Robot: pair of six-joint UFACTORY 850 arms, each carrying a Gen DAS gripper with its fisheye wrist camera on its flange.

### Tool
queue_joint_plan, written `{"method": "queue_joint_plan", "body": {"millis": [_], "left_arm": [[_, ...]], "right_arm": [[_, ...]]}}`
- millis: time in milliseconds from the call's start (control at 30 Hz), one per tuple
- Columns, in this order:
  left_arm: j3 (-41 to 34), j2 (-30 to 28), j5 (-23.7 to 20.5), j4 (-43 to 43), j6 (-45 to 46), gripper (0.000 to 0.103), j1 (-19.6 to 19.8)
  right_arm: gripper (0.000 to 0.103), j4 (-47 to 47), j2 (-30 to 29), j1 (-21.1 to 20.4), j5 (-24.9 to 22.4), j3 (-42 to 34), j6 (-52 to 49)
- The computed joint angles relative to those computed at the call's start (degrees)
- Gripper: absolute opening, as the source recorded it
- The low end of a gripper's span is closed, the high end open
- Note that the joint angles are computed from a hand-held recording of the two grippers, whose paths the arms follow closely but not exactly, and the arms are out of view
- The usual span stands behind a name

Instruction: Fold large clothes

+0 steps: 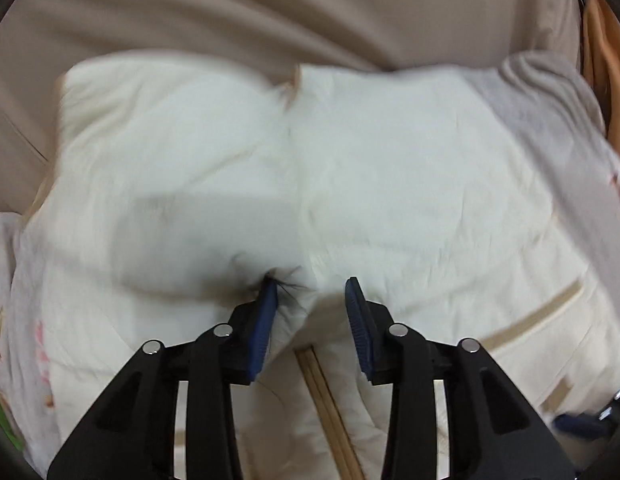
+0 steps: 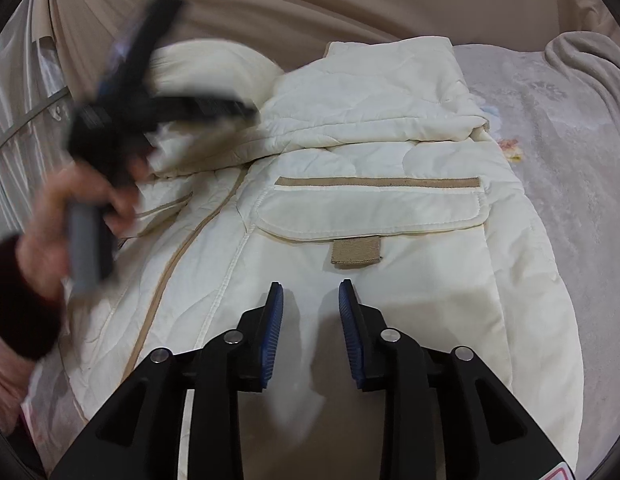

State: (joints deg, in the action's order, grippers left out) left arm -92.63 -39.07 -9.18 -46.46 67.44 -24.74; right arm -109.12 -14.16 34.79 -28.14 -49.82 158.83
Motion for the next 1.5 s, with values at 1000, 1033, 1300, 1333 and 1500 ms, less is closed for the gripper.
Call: {"method": "queue_joint_plan", "body": {"millis": [1000,1033,1300,1333,1500], "left_arm": [[-6.7,-4.6,-3.9,12.1,-23.7,0.079,15.8],[-6.8,-4.7,-3.9,12.7,-24.2,0.079,15.7],[-5.3,-2.8,-6.6,0.9,-14.3,0.078,16.9],[-4.9,-2.2,-8.7,-2.7,-11.5,0.078,17.4],[-6.5,-2.4,-22.4,-7.2,-12.2,0.084,19.6]], "right_arm": [[0.054,35.4,-18.7,-9.0,-4.9,-36.4,-52.3],[0.054,33.3,-15.4,-10.5,-2.6,-31.8,-46.3],[0.059,15.9,6.7,-15.1,-2.8,-0.7,-7.2],[0.059,13.0,8.0,-15.0,-2.0,0.8,-5.0],[0.063,-3.9,7.1,-15.9,5.7,-0.7,6.9]]}}
